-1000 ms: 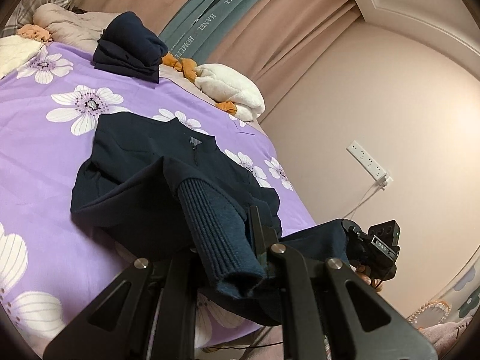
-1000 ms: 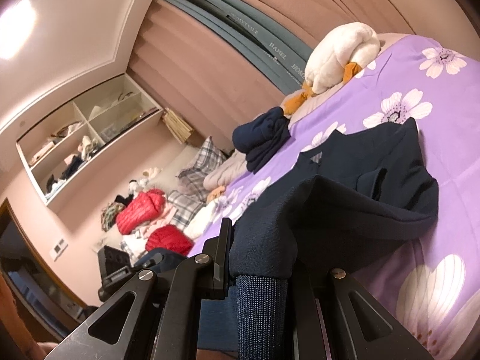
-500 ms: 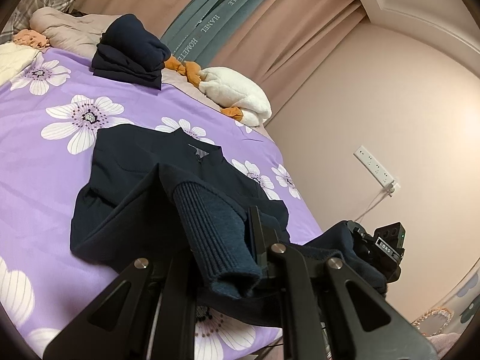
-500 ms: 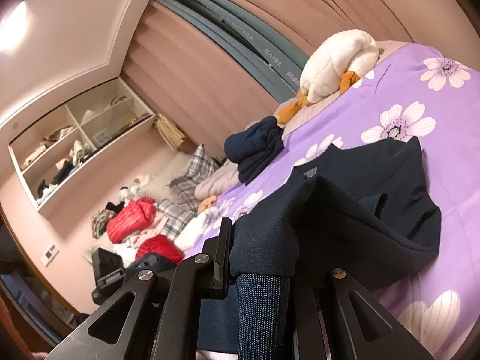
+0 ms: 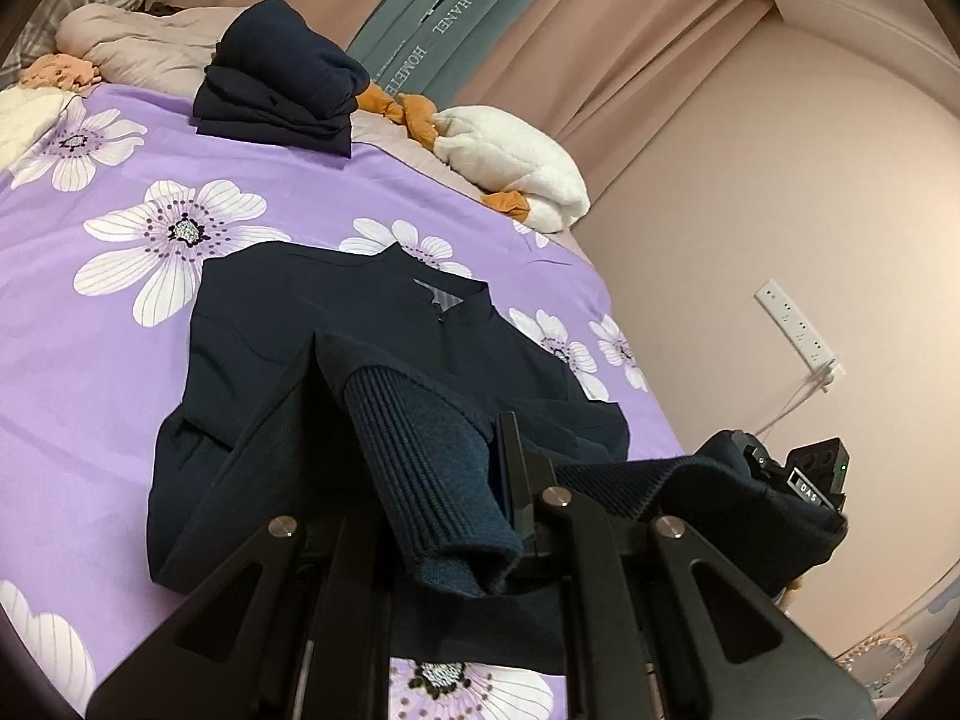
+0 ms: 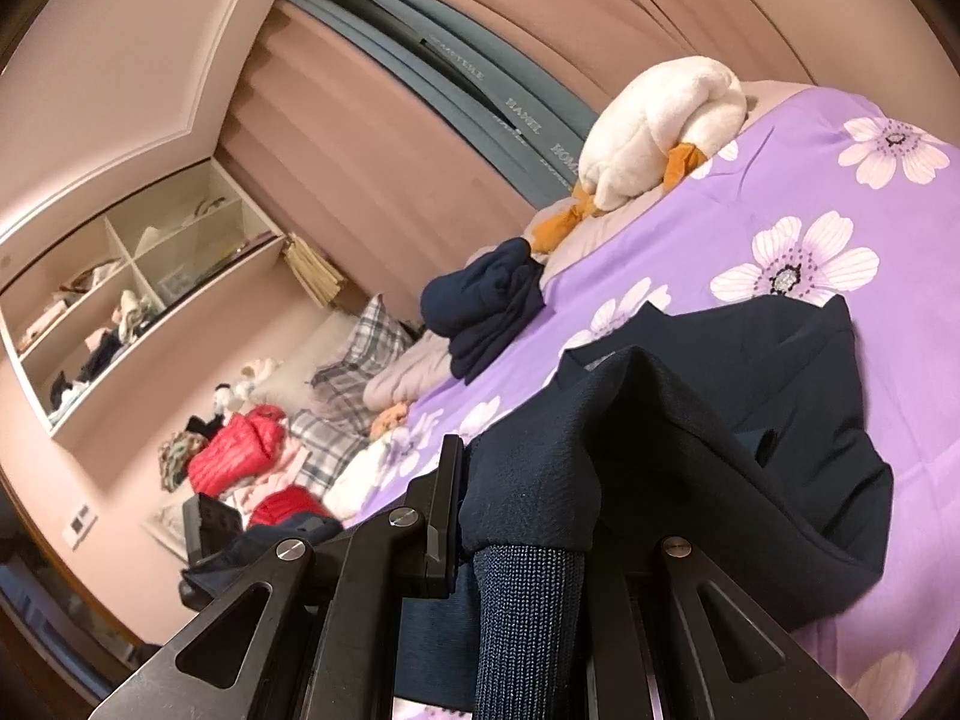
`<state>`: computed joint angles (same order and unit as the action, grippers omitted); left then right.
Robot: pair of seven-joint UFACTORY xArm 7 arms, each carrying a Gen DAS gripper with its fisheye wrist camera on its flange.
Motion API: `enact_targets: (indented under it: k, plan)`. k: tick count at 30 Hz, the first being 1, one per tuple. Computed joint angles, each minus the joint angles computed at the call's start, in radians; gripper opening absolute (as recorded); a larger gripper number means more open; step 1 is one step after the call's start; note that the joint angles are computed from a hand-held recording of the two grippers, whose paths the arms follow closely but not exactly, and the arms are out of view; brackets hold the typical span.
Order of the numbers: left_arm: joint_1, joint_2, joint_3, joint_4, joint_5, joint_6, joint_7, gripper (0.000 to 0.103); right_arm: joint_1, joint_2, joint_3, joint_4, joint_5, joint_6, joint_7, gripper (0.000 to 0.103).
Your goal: Fold large clothes
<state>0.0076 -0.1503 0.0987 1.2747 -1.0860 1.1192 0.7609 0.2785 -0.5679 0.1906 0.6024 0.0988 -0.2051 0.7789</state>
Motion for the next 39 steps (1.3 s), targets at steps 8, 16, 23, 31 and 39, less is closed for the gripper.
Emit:
enact_targets:
  k: [8,16,23,31,39]
  plan:
    - [0.011,0.115,-0.034,0.089,0.027,-0.019,-0.067,0.012,-0.025,0.077,-0.006,0.059,0.001,0.028,0.002,0.014]
    - [0.034,0.247,-0.096,0.203,0.077,-0.068,-0.155,0.011,-0.079,0.158,-0.004,0.138,-0.013,0.118,-0.008,0.014]
    - [0.066,0.380,-0.144,0.335,0.139,-0.106,-0.267,0.011,-0.135,0.245,-0.004,0.203,-0.027,0.168,0.006,0.014]
    - [0.065,0.506,-0.189,0.478,0.306,-0.136,-0.364,0.012,-0.257,0.340,0.067,0.290,-0.162,0.289,0.114,0.014]
    - [0.065,0.674,-0.231,0.732,0.455,-0.087,-0.504,0.012,-0.200,0.360,-0.034,0.292,-0.157,0.298,0.153,0.014]
